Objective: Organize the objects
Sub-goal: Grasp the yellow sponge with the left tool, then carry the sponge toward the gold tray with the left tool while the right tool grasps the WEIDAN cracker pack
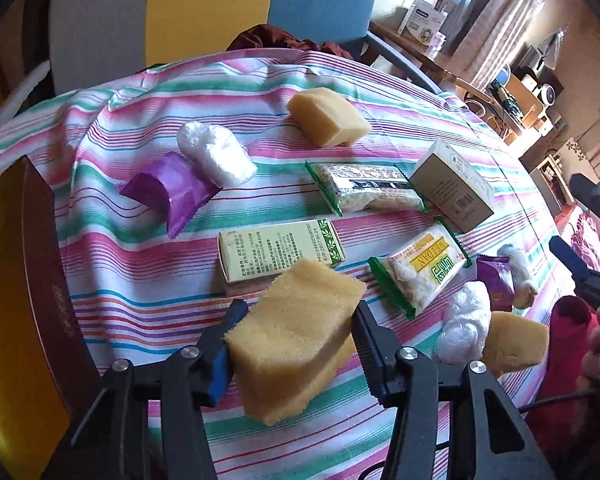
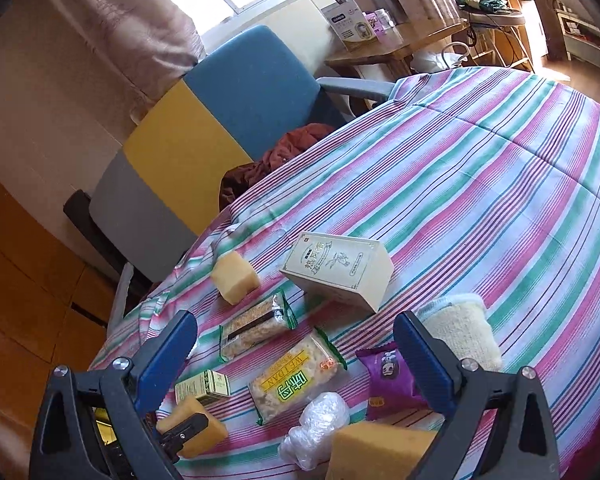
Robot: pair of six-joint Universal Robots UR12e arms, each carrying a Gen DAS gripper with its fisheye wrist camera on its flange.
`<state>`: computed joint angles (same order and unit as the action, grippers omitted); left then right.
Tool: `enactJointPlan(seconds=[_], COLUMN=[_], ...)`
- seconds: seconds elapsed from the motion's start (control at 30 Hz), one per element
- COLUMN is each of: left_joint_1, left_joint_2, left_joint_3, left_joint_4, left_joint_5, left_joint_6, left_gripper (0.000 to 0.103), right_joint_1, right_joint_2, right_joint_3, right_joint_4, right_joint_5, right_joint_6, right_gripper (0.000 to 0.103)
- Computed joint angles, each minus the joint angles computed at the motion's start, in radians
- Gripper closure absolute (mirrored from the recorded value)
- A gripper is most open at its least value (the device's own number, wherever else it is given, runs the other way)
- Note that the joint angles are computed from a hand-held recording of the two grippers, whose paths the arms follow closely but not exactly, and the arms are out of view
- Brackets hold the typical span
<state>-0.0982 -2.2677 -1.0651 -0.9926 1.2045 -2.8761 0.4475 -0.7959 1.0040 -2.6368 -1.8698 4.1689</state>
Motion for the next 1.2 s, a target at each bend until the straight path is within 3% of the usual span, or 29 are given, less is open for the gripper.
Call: enactJointPlan(seconds=[0.23, 0.43, 0.63, 0.83, 0.9, 1.0, 1.1, 1.13, 1.2], left_joint_1=[0.029, 0.061, 0.092, 0.119, 0.127, 0.139, 0.149, 0.152, 0.155], left_joint_2=[0.065, 0.129, 0.183, 0.219, 0.227, 0.235, 0.242, 0.244, 0.246], left_joint_3=[-0.099, -0.194, -0.279, -0.337, -0.348, -0.361, -0.373, -0.377, -0.381], left_joint_4=[0.087, 0.191, 0.294, 0.336, 0.344, 0.356, 0.372, 0.374, 0.375], left_joint_5=[-0.063, -0.102, -0.133, -0.153, -0.157, -0.158, -0.157, -0.157, -0.153], left_joint_6=[0.029, 0.041, 0.040, 0.019, 0.008, -0.010, -0.032, -0.039, -0.050], left_gripper=[0.053, 0.053, 0.053, 0.052, 0.052, 0.052, 0.052, 0.052, 0.052], right_joint_1=[-0.002, -0.010, -0.022, -0.039, -0.036, -0.025, -0.006, -0.002, 0.001], right_joint_2=[0.026, 0.078, 0.129, 0.196, 0.224, 0.272, 0.347, 0.356, 0.365], right_joint_3=[-0.054, -0.147, -0.228, -0.347, -0.401, -0.495, -0.657, -0.675, -0.693], right_joint_4=[0.081, 0.202, 0.310, 0.462, 0.513, 0.558, 0.712, 0.722, 0.738], right_joint_5=[0.063, 0.214, 0.338, 0.377, 0.344, 0.313, 0.252, 0.250, 0.242], right_joint_6=[-0.065, -0.148, -0.141, -0.085, -0.098, -0.208, -0.329, -0.360, -0.379], right_gripper=[0.002, 0.003, 0.003, 0.003, 0.004, 0.012, 0.025, 0.032, 0.034])
